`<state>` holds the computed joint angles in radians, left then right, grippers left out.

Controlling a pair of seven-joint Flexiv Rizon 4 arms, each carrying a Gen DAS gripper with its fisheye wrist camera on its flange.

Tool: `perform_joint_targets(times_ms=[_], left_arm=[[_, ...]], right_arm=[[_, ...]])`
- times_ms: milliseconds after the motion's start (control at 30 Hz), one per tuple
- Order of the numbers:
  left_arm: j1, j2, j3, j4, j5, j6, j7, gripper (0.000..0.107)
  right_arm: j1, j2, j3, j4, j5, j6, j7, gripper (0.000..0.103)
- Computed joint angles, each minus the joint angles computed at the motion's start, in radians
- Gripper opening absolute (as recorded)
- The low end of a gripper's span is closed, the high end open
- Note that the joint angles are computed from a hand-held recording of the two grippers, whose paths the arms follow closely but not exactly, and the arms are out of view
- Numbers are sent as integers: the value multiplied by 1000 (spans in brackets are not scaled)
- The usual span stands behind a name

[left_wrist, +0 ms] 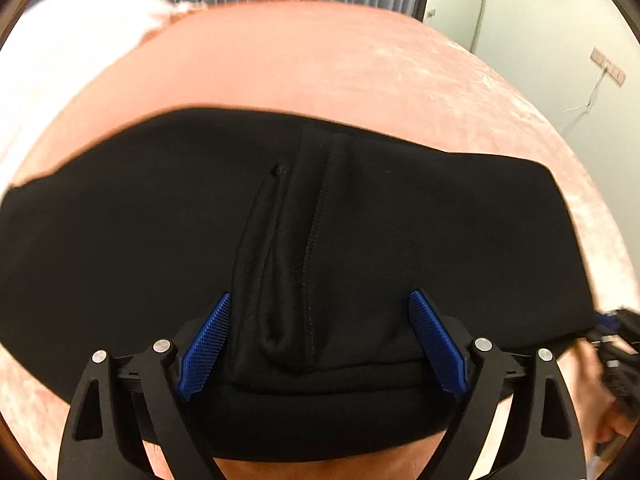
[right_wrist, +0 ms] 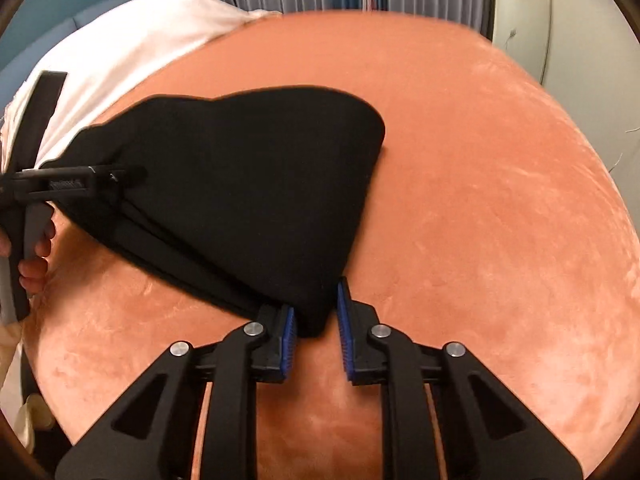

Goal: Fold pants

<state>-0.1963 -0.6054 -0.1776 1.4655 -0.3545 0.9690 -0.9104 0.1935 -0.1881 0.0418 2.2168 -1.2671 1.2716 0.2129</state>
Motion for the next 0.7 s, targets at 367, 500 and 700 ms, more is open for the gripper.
perform_joint_targets(times_ms=[367,500,700], left_arm=[[192,97,30,55,-236,-32,-9,92],[258,-1,102,-107,-203,-108,-180,92],[360,-233,115,-467,-141,-345,-425,92]], right_arm=[[23,80,67,-88,-83,-161,181,62],[99,-39,60,-245,77,-245,5,62],[222,-208,10,-481,188,-312,-162,63]])
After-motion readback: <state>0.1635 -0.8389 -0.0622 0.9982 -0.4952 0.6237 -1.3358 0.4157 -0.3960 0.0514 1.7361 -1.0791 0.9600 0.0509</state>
